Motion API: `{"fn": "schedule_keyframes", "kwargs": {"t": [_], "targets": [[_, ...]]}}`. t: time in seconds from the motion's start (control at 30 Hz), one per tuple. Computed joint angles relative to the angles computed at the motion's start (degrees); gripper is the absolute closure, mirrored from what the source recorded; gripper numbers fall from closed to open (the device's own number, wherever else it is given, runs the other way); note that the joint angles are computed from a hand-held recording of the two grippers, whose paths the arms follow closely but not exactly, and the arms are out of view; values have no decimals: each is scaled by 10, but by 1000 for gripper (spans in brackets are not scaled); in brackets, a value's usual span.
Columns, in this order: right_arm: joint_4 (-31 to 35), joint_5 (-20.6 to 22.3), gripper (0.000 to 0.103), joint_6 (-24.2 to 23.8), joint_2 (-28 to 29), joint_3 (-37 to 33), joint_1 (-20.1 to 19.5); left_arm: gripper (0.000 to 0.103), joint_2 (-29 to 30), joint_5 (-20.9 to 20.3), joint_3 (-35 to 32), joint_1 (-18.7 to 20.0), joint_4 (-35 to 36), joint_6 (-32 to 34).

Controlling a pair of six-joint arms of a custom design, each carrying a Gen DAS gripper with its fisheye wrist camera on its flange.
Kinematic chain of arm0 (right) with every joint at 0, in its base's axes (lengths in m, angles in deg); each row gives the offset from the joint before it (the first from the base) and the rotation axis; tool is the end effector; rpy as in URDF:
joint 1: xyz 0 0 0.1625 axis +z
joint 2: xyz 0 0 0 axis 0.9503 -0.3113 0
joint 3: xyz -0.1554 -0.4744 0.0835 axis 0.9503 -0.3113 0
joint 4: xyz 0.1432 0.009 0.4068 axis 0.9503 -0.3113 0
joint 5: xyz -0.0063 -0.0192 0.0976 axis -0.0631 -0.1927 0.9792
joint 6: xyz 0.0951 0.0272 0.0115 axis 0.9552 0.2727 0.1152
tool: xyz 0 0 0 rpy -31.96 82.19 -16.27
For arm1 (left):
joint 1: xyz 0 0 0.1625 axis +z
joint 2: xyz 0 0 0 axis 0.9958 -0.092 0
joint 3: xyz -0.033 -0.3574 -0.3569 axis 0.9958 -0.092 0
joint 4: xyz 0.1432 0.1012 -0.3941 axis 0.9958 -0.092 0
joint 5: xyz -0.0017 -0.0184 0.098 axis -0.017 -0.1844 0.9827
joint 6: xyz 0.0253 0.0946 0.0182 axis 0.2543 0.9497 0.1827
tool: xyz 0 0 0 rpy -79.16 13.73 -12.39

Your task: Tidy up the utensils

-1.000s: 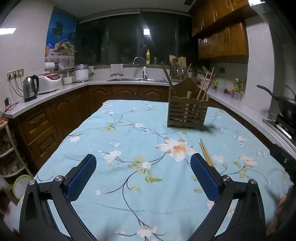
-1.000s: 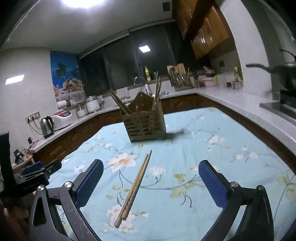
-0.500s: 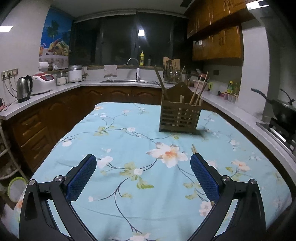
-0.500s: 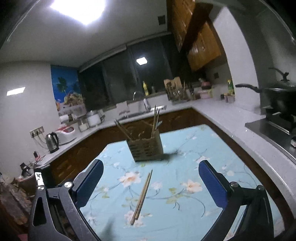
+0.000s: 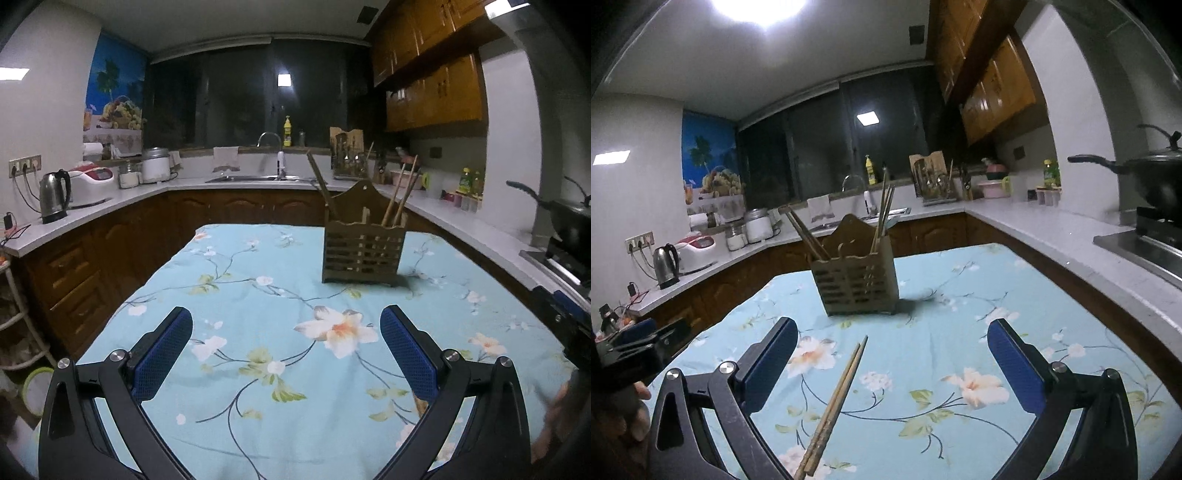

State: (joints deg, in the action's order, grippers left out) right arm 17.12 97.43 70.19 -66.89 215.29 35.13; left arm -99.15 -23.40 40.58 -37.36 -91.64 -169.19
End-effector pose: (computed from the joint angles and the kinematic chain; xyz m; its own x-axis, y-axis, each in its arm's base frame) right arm 0.1969 -0.4168 0.2398 -0.7619 0.3778 0.5261 -0.4898 0.1956 -0.8496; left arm -0.2489 -0.5470 0.1407 -0.6547 0.4296 -0.6220 0.7552 0.3364 -0.5625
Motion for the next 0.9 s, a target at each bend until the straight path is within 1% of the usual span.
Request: {"fn": "schedule_keyframes", "kwargs": {"t": [0.13,0.4,0.57,0.7,0.9], "targets": [[-12,11,0,-12,5,9,6,0,9,0,-3,5,15,-13],[-9,29,0,15,14,20,3,0,13,7,11,10,14,-7],[3,24,0,20,17,15,0,0,7,4,17,7,9,-6],[-11,18,0,3,24,15,1,0,0,3,25,6,-3,2],[-19,14,0,0,32,16,3,0,-6,6,32,7,-8,2]]}}
